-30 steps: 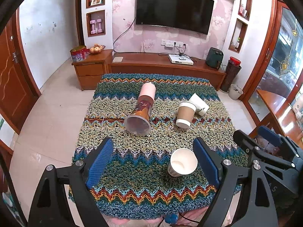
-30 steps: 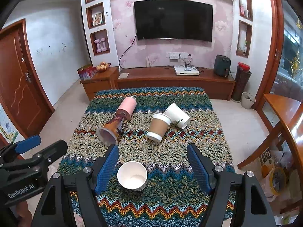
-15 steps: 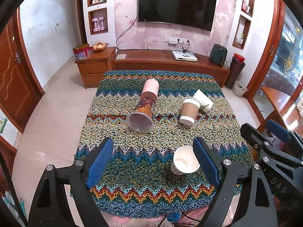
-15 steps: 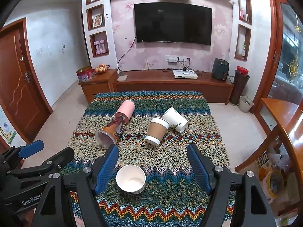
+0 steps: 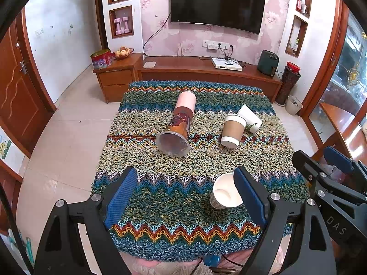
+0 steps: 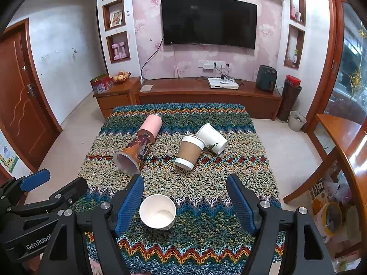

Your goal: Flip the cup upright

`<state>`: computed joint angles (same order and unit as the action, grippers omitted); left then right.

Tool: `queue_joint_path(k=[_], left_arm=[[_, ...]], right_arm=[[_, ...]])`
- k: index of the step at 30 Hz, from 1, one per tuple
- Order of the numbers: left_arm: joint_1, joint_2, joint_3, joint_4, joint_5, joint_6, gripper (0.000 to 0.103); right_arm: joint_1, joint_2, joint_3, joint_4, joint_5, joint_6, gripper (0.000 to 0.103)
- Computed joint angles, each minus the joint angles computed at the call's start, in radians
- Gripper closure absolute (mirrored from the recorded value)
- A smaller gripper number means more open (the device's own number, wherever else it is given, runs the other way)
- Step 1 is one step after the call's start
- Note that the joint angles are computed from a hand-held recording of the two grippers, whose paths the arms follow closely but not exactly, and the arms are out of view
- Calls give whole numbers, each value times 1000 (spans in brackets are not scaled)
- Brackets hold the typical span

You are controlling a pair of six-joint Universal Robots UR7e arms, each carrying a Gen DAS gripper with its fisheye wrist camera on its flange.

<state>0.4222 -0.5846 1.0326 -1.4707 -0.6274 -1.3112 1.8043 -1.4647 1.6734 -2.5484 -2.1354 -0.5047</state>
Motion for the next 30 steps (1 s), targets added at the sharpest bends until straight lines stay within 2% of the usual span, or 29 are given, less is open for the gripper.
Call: queue_joint_path(k=[8,30], left_arm=[[1,15,-25,28,-2,2,15],[4,21,-25,24,-18,12,15]], right_arm=[[6,-2,12,-55,-10,-18,28],[5,3,13,-70,-30,-10,28]])
